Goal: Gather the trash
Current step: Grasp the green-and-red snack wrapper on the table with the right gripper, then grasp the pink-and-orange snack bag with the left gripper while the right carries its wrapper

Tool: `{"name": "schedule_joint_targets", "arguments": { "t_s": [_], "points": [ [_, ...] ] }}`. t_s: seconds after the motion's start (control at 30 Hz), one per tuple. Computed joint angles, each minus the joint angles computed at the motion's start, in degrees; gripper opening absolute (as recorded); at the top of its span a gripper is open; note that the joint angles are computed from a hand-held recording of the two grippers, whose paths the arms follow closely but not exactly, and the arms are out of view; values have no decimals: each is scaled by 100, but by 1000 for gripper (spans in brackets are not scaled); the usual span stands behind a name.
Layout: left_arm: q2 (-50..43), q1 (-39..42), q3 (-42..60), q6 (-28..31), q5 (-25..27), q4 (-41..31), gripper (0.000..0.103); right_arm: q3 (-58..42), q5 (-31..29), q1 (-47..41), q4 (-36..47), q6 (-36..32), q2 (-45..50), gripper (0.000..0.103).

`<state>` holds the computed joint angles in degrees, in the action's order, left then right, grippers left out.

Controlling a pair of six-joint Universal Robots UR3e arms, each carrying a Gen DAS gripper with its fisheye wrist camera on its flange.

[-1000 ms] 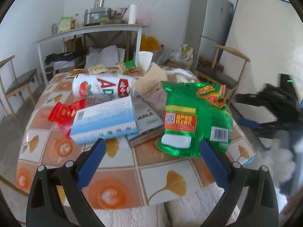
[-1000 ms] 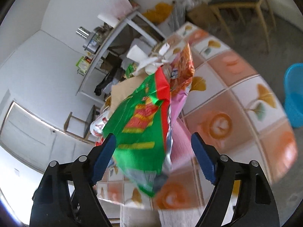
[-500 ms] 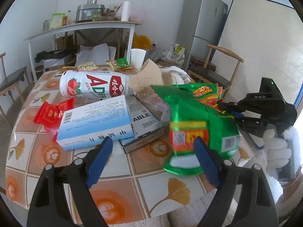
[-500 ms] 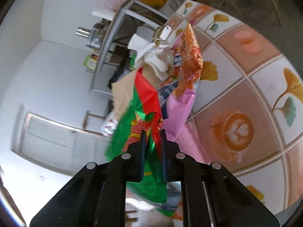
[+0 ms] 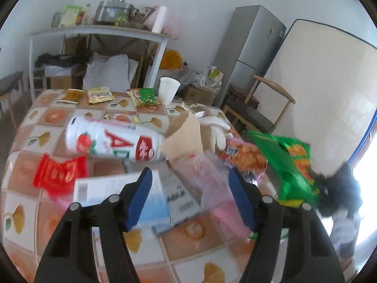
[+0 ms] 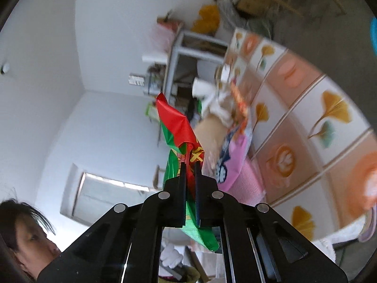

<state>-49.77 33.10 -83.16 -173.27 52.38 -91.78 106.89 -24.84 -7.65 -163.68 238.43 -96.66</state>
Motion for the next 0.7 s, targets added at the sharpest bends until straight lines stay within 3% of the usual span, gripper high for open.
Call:
{"name": "schedule_joint_targets", "arguments": {
  "t_s": [0.13,0.2,0.33,0.4,0.53,0.6,0.63,0.7],
  "points": [
    [-1038,-533,658,-476,8,329,60,1105,697,-1248,17,-10,-1045,4],
    [-1355,-930,793,-765,18,604,58,1573,1015,-1872,431,-291,-1564,4],
    [-1863,-1991,786,-1324,268,1227,58,2147,1201,-2360,754,-601,-1976,4],
    [-2263,-2775,932,-1474,809,1626,58,2276,1160,-2381,557,-512,-1850,4],
    [-2989,-4245,1377,-1315,2189,1916,59,2581,1335,-2750,1869,-1406,-2457,4],
    [-3470,-5015,1750,-1212,3120,1891,59,2722,1369,-2828,2040,-1536,-2580,4],
    [-3754,-5407,1971,-1144,3596,1882,60,2851,1367,-2841,1712,-1349,-2506,4],
    [-4315,-6024,2408,-958,4358,1829,68,3000,1458,-3003,2085,-1620,-2675,4]
  ]
}}
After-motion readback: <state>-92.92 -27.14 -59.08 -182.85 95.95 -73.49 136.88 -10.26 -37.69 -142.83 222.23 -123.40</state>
